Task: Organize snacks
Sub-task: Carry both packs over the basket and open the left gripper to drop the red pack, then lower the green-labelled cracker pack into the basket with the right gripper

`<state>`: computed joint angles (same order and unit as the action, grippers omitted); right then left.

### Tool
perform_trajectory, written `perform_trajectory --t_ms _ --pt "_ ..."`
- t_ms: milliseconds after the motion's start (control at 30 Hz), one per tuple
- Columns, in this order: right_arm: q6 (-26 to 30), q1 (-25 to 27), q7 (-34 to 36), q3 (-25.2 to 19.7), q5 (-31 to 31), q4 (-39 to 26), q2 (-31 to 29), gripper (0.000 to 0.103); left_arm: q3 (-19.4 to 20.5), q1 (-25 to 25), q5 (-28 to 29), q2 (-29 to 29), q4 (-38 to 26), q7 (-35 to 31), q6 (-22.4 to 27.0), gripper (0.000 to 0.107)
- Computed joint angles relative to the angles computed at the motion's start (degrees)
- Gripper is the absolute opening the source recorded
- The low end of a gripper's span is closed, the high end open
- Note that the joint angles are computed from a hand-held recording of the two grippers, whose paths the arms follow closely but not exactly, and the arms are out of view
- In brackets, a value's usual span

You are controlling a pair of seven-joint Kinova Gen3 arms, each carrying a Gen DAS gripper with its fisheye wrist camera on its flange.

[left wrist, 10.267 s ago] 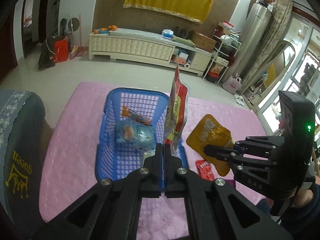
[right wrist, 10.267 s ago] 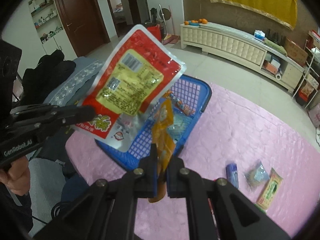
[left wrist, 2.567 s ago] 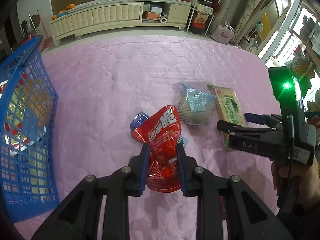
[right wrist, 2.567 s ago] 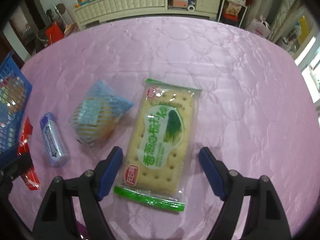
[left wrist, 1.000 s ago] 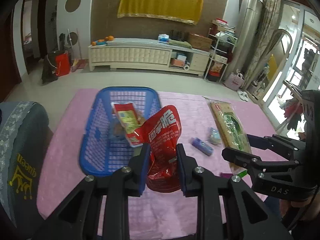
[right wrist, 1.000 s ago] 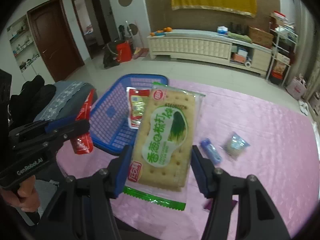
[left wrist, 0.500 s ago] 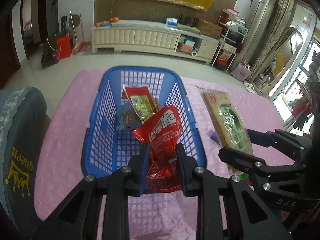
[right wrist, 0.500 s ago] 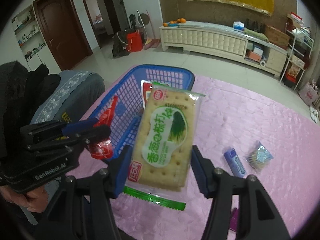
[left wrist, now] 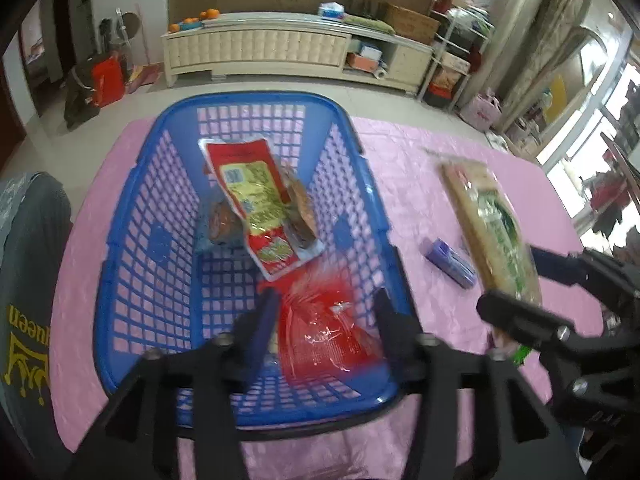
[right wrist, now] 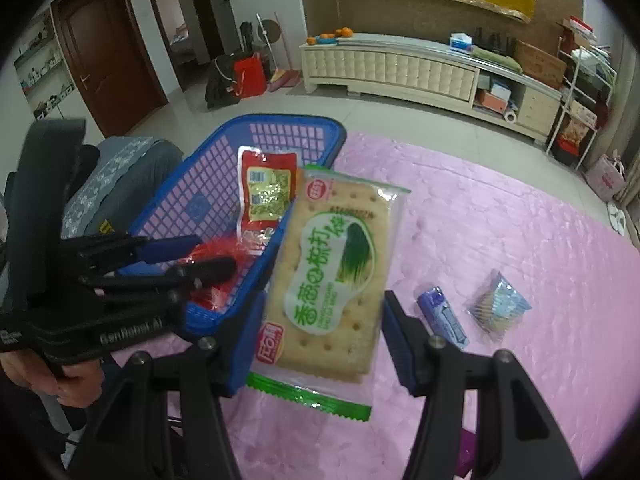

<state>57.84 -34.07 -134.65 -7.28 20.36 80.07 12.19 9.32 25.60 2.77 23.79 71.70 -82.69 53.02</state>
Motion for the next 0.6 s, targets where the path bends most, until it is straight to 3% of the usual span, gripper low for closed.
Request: perform_trajectory --t_ms 267,600 --pt "1.9 -1.3 -1.7 -0.8 1.9 -1.6 -1.5 0.062 -0.5 0.5 -2.1 -5.7 4.5 1.0 -2.5 0.07" --pt "4.0 -4.9 -0.4 -1.3 2.5 -9.1 2.2 0.062 -0.8 -4.8 -1.2 -13.4 11.1 -0.4 -5.6 0.072"
